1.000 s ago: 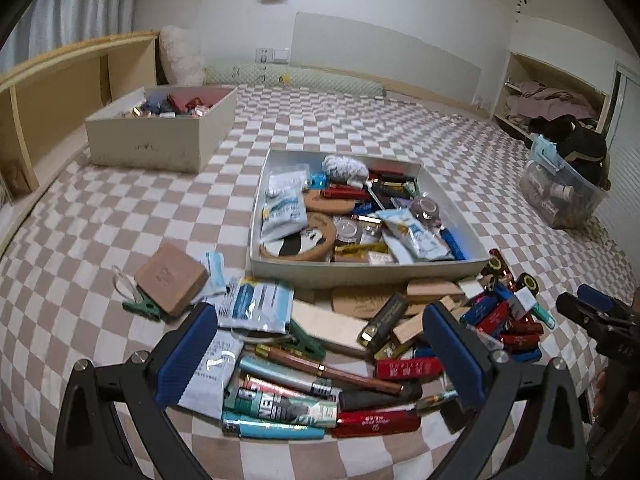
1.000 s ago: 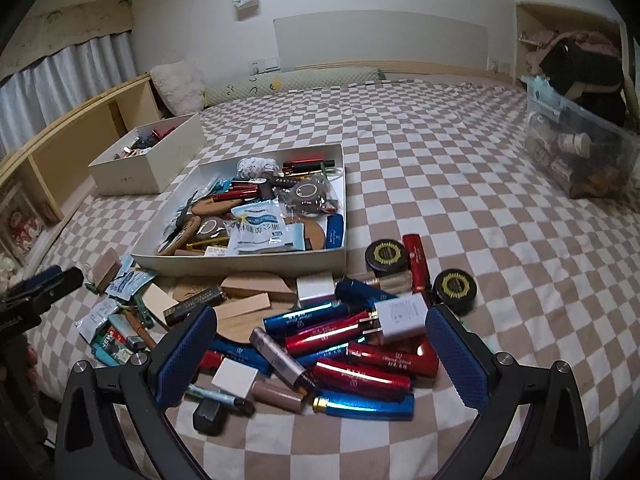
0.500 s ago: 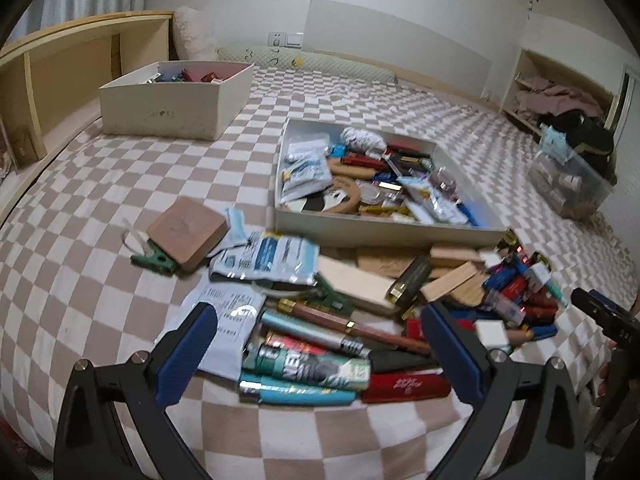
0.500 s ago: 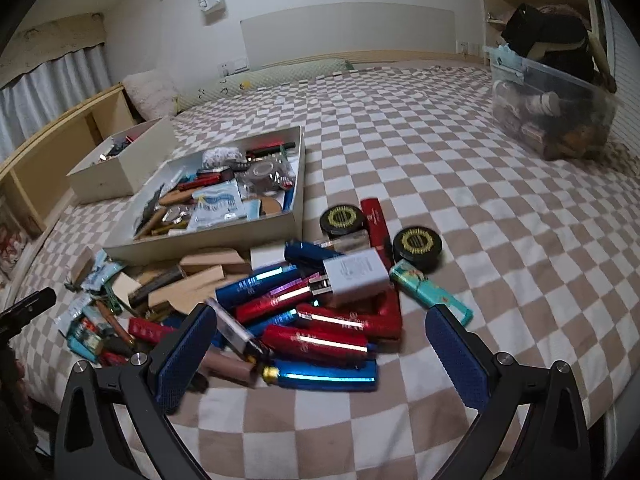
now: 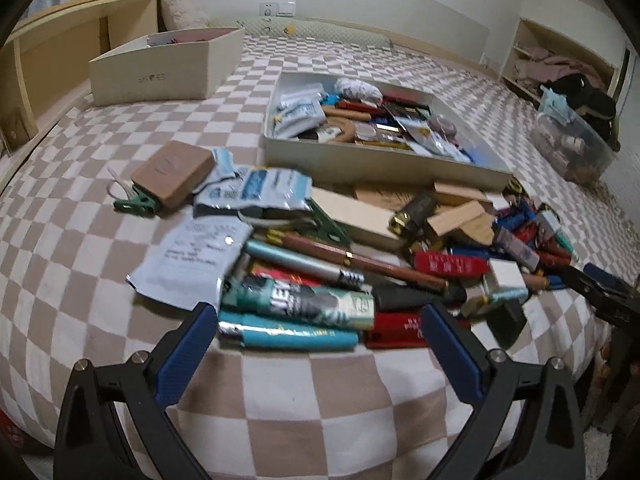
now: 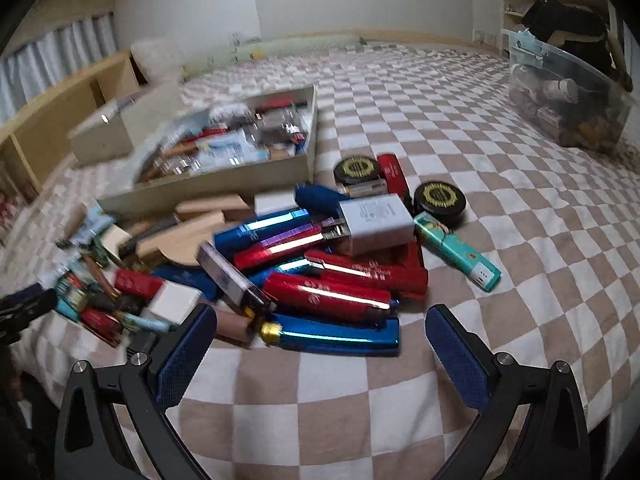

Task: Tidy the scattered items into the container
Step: 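Lower the left tool to the red lighter while the right tool lowers to the blue lighter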

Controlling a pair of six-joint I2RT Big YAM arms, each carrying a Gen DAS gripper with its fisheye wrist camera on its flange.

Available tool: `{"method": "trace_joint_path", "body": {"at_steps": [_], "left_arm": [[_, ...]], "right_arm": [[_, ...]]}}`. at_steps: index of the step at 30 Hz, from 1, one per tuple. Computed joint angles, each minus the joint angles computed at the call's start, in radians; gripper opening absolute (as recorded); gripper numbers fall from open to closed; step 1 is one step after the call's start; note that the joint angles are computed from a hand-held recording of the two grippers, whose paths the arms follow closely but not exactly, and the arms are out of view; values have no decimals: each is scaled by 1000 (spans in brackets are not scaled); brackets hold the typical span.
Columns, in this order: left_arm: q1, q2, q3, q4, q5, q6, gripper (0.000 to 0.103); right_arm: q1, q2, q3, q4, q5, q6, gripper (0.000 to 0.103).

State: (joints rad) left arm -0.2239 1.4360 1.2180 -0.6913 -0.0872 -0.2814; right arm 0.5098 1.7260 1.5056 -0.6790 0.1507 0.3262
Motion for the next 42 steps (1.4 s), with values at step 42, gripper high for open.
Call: {"method": "trace_joint_path", "body": {"at_steps": [42], "left_arm": [[-80, 26, -23, 25, -68, -49, 102]], "right_arm": [[-30, 73, 67, -138, 48, 78, 103]]}}
